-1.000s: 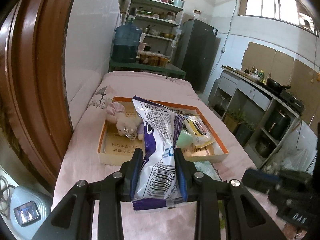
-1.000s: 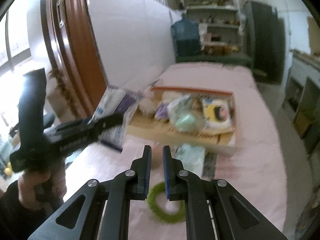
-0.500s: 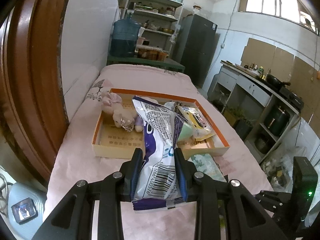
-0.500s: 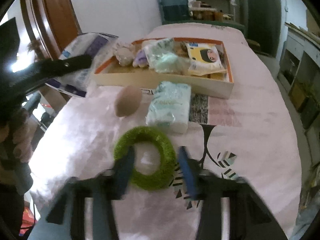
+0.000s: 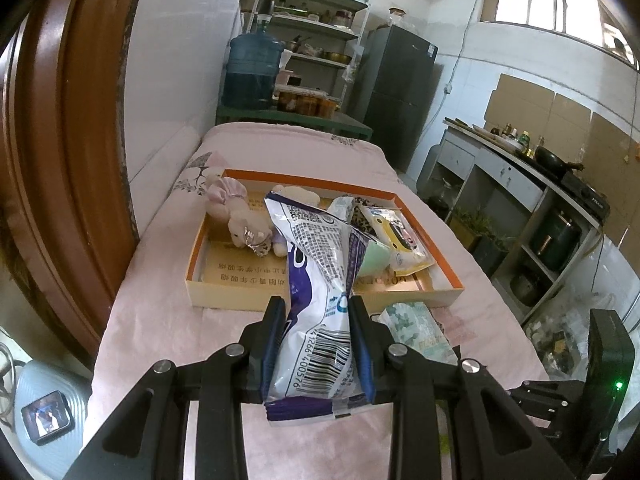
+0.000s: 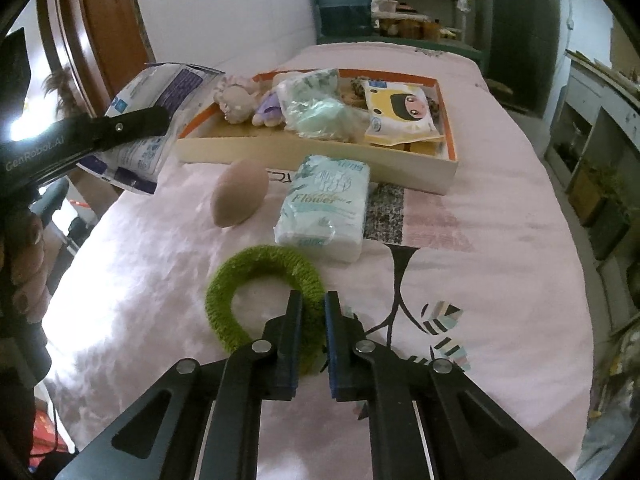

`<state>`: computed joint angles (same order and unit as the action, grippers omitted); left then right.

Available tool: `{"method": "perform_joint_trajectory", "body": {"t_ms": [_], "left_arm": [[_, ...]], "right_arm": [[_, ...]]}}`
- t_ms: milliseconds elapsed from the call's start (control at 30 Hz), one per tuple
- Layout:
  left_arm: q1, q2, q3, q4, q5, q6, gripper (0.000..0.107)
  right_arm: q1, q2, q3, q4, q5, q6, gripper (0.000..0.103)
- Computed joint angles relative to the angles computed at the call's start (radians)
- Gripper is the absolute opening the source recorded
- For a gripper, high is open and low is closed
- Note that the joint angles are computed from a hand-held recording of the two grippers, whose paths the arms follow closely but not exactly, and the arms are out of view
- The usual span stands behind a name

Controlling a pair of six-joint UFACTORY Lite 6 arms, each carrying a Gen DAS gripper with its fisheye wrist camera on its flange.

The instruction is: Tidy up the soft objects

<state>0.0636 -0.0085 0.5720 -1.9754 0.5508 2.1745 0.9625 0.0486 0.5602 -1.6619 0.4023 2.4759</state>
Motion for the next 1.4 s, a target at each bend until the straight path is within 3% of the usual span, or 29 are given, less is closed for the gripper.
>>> {"method": "perform_joint_trajectory", "body": {"t_ms": [100, 233, 367, 433, 700, 1133, 1400], "left_arm": [[-0.008, 0.001, 0.003, -0.006, -0.004, -0.002, 0.032], [-0.008, 0.003, 0.004, -0.001, -0.004, -0.006, 0.032], [-0.005, 0.001, 0.002, 0.004, -0.003, -0.01, 0.032], [-0.005, 0.002, 0.002, 0.005, -0.003, -0.013, 0.032], [-0.004, 0.002, -0.002, -0.009, 0.002, 0.002, 0.032], [-0.019, -0.03, 0.039, 0.013, -0.021, -0.023, 0.032], [-0.052, -0.005, 0.148, 0.044, -0.053, -0.086, 0.032]], "right_arm": [[0.003, 0.006, 0.009, 0.02, 0.008, -0.03, 0.011], [-0.01, 0.075, 0.07, 0.128, -0.011, -0.194, 0.028], [-0.016, 0.1, 0.086, 0.13, -0.023, -0.212, 0.027], [-0.036, 0.092, 0.077, 0.089, -0.047, -0.165, 0.014], [-0.021, 0.044, 0.065, 0.053, -0.019, -0.123, 0.013], [-0.03, -0.095, 0.136, 0.234, 0.09, -0.428, 0.013], [-0.136, -0.122, 0.211, 0.228, 0.088, -0.531, 0.013]]}}
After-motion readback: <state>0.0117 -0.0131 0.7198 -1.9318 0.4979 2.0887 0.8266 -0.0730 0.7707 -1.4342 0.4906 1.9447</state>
